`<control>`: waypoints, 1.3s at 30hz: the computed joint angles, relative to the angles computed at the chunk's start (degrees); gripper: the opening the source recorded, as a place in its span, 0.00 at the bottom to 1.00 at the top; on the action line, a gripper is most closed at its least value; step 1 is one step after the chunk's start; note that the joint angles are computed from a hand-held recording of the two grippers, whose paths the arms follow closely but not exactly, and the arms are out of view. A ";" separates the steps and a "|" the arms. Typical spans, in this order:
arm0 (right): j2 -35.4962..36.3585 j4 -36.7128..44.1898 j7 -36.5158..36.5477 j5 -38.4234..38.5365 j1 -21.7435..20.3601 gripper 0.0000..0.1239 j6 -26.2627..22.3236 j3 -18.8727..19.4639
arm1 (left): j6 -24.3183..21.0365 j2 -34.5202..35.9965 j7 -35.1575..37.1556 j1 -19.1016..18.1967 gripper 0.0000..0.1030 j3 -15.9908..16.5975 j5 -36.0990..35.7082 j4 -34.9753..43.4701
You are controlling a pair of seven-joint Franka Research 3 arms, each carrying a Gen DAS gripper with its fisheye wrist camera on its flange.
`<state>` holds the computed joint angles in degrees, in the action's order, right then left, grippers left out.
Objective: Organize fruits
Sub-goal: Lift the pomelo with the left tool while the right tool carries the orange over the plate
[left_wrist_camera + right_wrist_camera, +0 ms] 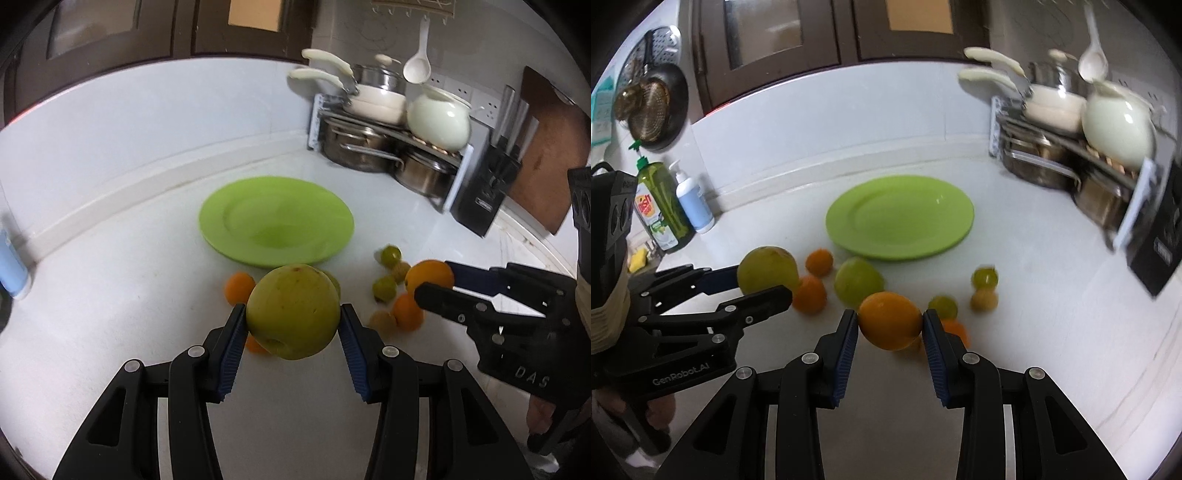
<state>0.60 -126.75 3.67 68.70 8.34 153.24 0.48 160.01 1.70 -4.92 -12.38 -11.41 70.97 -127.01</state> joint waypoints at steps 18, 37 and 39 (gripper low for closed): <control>18.20 25.16 11.74 -16.89 -2.02 0.30 -6.72 3.59 | -2.47 10.87 18.76 1.15 0.48 3.96 -14.01 14.01; 34.81 44.57 27.25 -34.56 -3.55 0.30 -14.59 6.36 | -2.71 23.28 44.20 1.89 0.48 6.74 -37.62 25.31; 35.53 45.50 28.03 -35.60 -3.48 0.30 -15.01 6.38 | -2.77 23.65 45.21 1.90 0.48 6.78 -38.60 25.57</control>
<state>36.12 -81.25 31.69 33.10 4.86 138.23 6.85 157.24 25.35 40.28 -10.48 -4.63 32.37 -101.45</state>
